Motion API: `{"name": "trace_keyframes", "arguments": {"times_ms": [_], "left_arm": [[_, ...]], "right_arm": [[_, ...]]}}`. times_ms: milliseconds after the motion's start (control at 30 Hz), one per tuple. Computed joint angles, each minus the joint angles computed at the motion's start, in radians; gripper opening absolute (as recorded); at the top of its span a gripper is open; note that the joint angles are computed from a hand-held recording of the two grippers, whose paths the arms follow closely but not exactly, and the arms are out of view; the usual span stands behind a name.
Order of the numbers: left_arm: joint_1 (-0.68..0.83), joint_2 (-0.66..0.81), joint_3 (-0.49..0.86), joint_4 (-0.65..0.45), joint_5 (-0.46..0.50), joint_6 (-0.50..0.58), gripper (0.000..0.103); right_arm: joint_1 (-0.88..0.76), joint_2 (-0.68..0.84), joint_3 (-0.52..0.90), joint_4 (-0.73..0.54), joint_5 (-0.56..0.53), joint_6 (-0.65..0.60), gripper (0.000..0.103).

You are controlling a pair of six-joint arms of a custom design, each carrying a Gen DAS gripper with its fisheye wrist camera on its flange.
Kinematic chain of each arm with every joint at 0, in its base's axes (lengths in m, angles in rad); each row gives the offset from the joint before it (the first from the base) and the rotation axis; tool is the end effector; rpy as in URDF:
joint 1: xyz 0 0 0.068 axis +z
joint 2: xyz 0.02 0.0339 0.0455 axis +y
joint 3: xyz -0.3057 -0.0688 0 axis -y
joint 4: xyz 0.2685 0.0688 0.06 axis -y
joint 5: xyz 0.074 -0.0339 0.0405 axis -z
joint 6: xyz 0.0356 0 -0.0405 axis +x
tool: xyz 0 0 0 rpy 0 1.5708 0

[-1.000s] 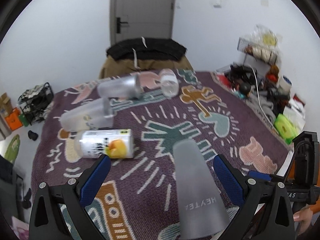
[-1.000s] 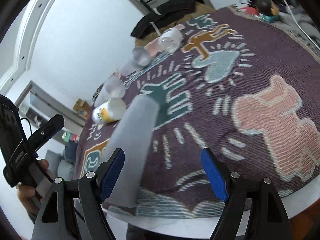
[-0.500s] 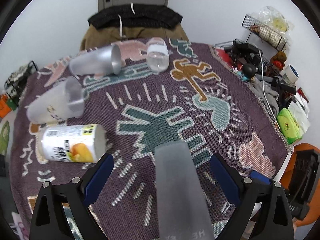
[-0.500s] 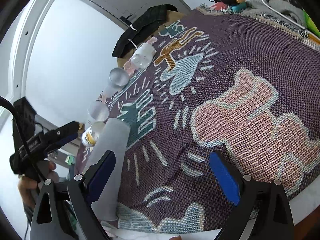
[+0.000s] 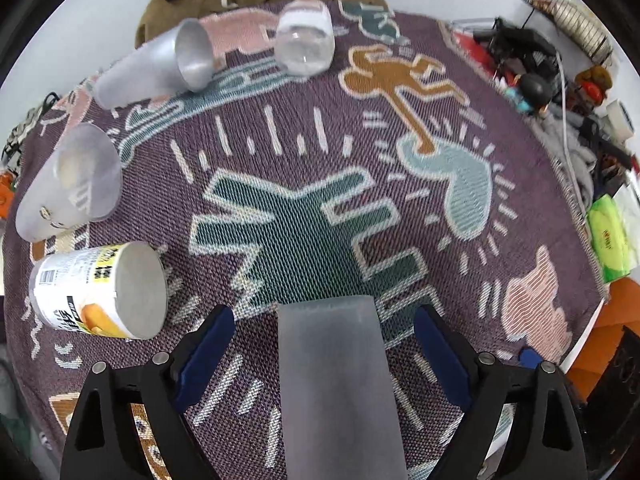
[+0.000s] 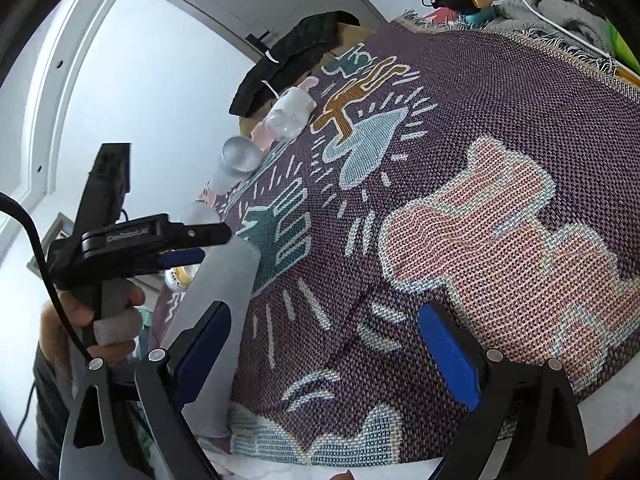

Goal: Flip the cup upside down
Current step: 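Bring the frosted cup to the left gripper while the right gripper holds it, then grasp the frosted cup with the left gripper while the right gripper releases it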

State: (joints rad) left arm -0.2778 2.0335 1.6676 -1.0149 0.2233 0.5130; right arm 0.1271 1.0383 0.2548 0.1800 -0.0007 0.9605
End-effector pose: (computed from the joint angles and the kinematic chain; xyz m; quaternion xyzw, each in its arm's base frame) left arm 0.4298 -0.1308 0.2403 0.3908 0.9089 -0.0991 0.1066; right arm 0.1861 0.0238 0.1677 0.3582 0.8096 0.2409 0.3978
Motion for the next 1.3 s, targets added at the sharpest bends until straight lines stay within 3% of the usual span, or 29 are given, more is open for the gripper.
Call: {"name": "trace_keyframes", "arguments": {"times_ms": [133,267,700,767,867,1033,1300], "left_arm": [[-0.017,0.045,0.030,-0.037,-0.046,-0.016,0.083],[-0.022,0.089,0.056,-0.081,-0.059,-0.040,0.060],[0.023,-0.116,-0.001,-0.006,0.092,0.030,0.059],[0.042,-0.169,-0.032,0.029,0.124,0.041,0.058],[0.036,-0.252,-0.127,0.166,0.113,0.020,0.058],[0.071,-0.339,-0.205,0.264,0.170,0.006,0.058],[0.137,-0.486,-0.413,0.526,0.322,-0.050,0.058]], "right_arm": [[0.007,0.000,-0.004,0.008,0.012,-0.005,0.096],[0.001,0.000,-0.006,0.014,0.010,-0.008,0.096],[-0.010,0.005,0.002,0.003,0.008,-0.007,0.096],[-0.014,0.003,0.004,-0.005,0.006,-0.007,0.096],[-0.015,-0.001,0.011,-0.024,0.021,-0.003,0.096],[-0.025,-0.008,0.016,-0.042,0.022,-0.006,0.096],[-0.037,-0.050,0.008,-0.079,0.053,0.009,0.096]]}}
